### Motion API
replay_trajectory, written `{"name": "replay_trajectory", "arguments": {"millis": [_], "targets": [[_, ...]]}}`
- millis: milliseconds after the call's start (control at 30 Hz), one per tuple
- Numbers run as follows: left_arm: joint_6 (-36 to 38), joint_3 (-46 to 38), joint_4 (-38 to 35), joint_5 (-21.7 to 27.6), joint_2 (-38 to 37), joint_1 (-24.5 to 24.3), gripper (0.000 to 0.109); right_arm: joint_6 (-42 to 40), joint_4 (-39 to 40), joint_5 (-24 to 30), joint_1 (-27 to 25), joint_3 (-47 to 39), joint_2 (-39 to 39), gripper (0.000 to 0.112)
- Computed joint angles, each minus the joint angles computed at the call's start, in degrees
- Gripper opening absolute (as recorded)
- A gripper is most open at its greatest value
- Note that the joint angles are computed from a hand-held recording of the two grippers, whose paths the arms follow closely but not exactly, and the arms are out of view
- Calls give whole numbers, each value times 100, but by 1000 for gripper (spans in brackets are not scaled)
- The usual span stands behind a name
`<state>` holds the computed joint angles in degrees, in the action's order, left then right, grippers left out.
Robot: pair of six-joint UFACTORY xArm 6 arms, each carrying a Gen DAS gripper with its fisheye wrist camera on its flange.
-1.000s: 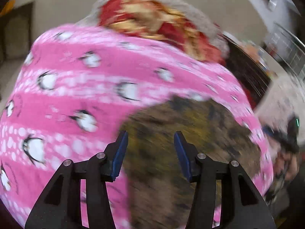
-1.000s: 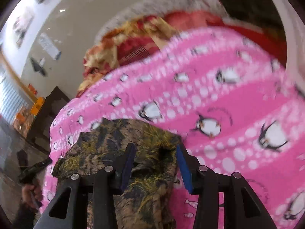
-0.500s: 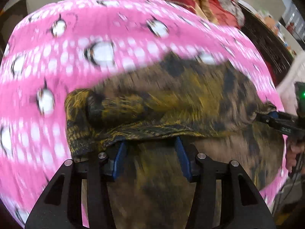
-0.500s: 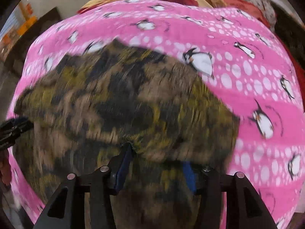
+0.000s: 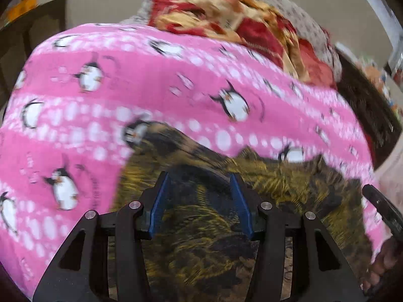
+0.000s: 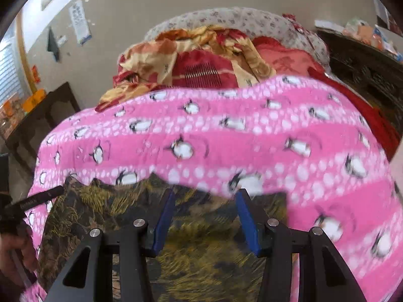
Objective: Fold small clothes
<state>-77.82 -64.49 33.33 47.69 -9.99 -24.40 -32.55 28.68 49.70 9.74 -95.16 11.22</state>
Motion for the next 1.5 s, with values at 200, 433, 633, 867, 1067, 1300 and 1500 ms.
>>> {"name": "replay_trajectory", "arguments": {"millis": [200, 433, 633, 867, 1067, 1300, 1500], "targets": [[-1090, 976, 1028, 34, -585, -206, 49, -195, -1155, -181, 139, 539, 84, 49], [-889, 853, 843, 112, -457, -154, 50, 966, -941, 331, -480, -538, 817, 47], [-817, 802, 795, 36, -357, -99, 52, -886, 544, 948, -48, -247, 373, 49], [-728, 686, 769, 100, -232, -90, 52, -101, 349, 1098, -88, -1311, 1471, 0], [-755, 730, 768, -56, -239, -30, 53, -126, -221, 766, 66, -1067, 1241, 0], [-718, 696, 761, -70, -192, -13, 54, -801, 131, 545, 312, -312, 546, 6], [-667, 644, 752, -90, -124, 23, 56, -408, -199, 181, 402, -197, 748, 7]]}}
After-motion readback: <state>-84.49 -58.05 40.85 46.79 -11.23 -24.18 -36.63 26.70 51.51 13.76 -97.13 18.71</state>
